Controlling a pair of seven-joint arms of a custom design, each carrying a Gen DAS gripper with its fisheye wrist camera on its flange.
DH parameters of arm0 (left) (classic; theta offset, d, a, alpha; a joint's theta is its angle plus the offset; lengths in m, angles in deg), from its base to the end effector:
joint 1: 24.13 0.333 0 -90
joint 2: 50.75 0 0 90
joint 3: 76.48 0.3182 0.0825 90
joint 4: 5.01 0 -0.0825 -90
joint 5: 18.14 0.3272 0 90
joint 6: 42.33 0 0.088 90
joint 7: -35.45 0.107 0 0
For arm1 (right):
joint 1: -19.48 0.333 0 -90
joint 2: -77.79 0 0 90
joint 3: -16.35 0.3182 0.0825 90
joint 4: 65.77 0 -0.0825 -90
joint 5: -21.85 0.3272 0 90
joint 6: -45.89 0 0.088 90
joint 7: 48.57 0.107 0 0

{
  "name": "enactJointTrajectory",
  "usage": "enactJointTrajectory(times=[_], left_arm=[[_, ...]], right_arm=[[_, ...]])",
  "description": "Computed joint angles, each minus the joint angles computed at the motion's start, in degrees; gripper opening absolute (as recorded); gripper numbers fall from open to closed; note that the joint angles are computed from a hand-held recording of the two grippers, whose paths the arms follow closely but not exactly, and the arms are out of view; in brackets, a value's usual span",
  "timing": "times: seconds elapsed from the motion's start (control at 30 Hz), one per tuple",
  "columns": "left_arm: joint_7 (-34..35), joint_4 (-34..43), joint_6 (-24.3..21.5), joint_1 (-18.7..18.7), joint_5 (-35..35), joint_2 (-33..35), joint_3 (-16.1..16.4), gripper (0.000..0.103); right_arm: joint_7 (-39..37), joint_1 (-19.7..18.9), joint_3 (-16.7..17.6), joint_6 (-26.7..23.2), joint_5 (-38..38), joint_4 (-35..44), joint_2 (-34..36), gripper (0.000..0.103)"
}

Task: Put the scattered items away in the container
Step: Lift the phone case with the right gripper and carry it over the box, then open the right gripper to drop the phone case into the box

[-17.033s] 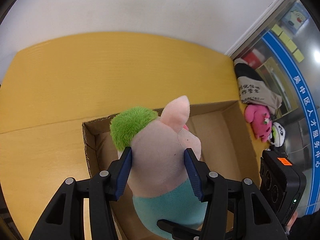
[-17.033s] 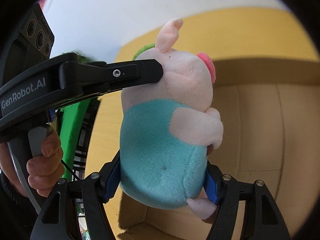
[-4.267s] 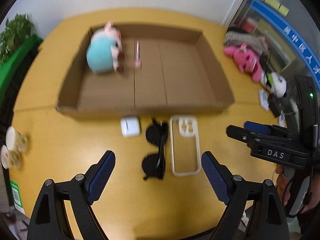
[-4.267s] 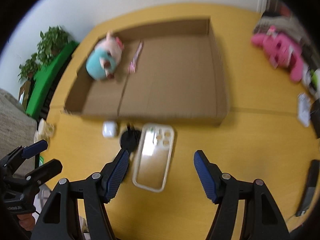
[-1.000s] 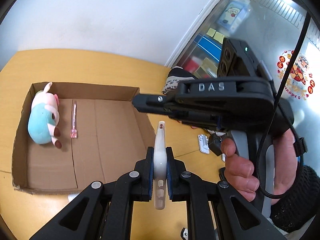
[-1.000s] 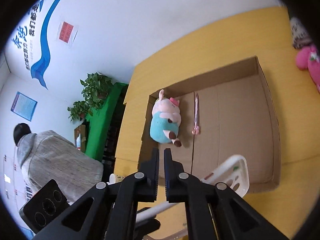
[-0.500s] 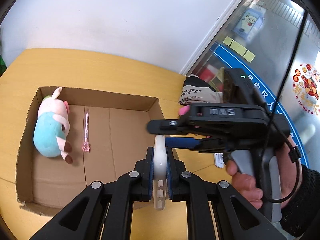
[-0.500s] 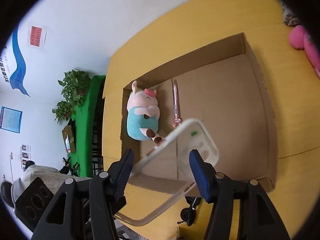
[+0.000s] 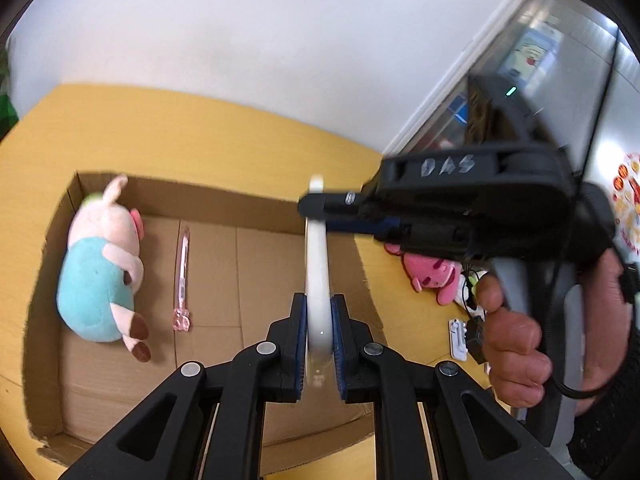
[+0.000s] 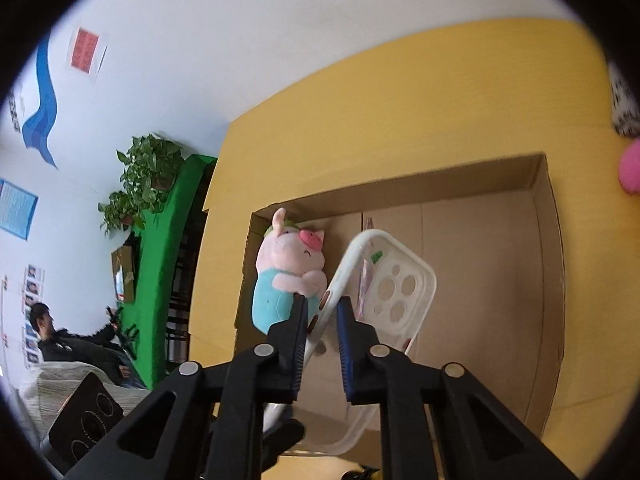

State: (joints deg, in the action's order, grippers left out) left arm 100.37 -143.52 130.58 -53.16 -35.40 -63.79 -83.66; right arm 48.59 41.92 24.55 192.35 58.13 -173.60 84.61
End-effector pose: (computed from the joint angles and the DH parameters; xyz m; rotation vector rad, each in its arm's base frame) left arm 0.3814 -0.2570 0.5284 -2.0623 1.9048 -1.2338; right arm 0.5064 0.2856 0.5311 -1.6912 1.7470 0.2739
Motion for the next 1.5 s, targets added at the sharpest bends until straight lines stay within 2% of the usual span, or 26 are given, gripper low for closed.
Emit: enactJointTrajectory(times=[0.07, 0.13, 0.3, 0.4, 0.53, 0.73, 0.93, 1.0, 1.03, 1.07, 1.1, 1.13, 1.17, 1.37, 1.43, 1.5], left_arm=[[2.55, 0.53, 0.16, -2.33, -4.44, 2.14, 2.45, 0.011], [5.77, 1.31, -0.09, -3.18, -9.38, 4.04, 3.53, 0.010], [11.66, 4.00, -2.29, -1.10, -17.09, 9.27, 2.94, 0.010], [14.54, 5.92, -3.53, 0.99, -20.34, 12.34, 1.68, 0.010], [15.44, 9.04, -5.77, 4.37, -19.83, 16.53, -0.42, 0.010], [20.20, 13.97, -8.57, 10.45, -24.70, 22.43, -5.41, 0.010], [14.91, 16.24, -12.16, 13.76, -18.90, 25.71, -7.84, 0.011], [11.22, 15.95, -12.70, 14.07, -15.37, 25.68, -7.89, 0.011], [8.99, 15.65, -13.03, 14.13, -13.33, 25.50, -7.73, 0.017], [7.38, 15.26, -13.21, 14.46, -12.12, 25.25, -7.89, 0.030], [6.38, 14.57, -13.01, 15.11, -12.06, 24.81, -8.43, 0.038], [6.04, 13.77, -12.51, 16.01, -12.90, 24.29, -9.32, 0.051], [6.37, 12.88, -11.72, 16.98, -14.37, 23.67, -10.40, 0.056], [2.37, 9.93, -11.78, 16.59, -9.89, 19.64, -10.60, 0.056], [0.19, 9.07, -12.20, 15.64, -6.46, 17.74, -9.98, 0.059], [-1.98, 7.52, -12.08, 14.57, -2.52, 14.70, -9.40, 0.061]], right_arm=[[0.21, 0.43, -0.07, -0.53, -2.72, 2.73, 2.17, 0.009], [0.75, 1.03, -0.19, -1.15, -6.02, 5.43, 4.63, 0.008], [1.03, 1.51, -0.20, -2.46, -9.89, 10.70, 11.06, 0.007], [0.95, 1.22, -0.24, -3.31, -10.47, 13.27, 14.50, 0.007], [1.24, 0.92, -0.63, -4.43, -11.57, 16.46, 18.55, 0.007], [2.34, 0.70, -1.31, -5.63, -13.42, 20.85, 23.73, 0.007], [2.89, 1.02, -1.87, -6.97, -15.76, 23.47, 27.22, 0.008], [2.83, 0.88, -1.78, -6.60, -15.81, 23.43, 27.75, 0.008], [2.53, 0.51, -1.43, -6.40, -15.27, 23.30, 27.89, 0.008], [2.30, 0.30, -1.23, -6.10, -14.89, 23.08, 27.94, 0.008], [1.92, 0.09, -1.01, -5.74, -14.52, 22.69, 27.86, 0.008], [1.32, -0.25, -0.65, -5.59, -13.95, 22.42, 27.83, 0.008], [0.82, -0.51, -0.37, -5.46, -13.42, 22.22, 27.80, 0.008], [-3.18, -1.94, 1.43, -5.39, -10.00, 21.91, 27.29, 0.010], [-4.75, -2.06, 1.72, -4.37, -8.83, 20.50, 25.85, 0.023], [-5.48, -1.51, 1.33, -1.59, -8.37, 16.92, 22.53, 0.043]])
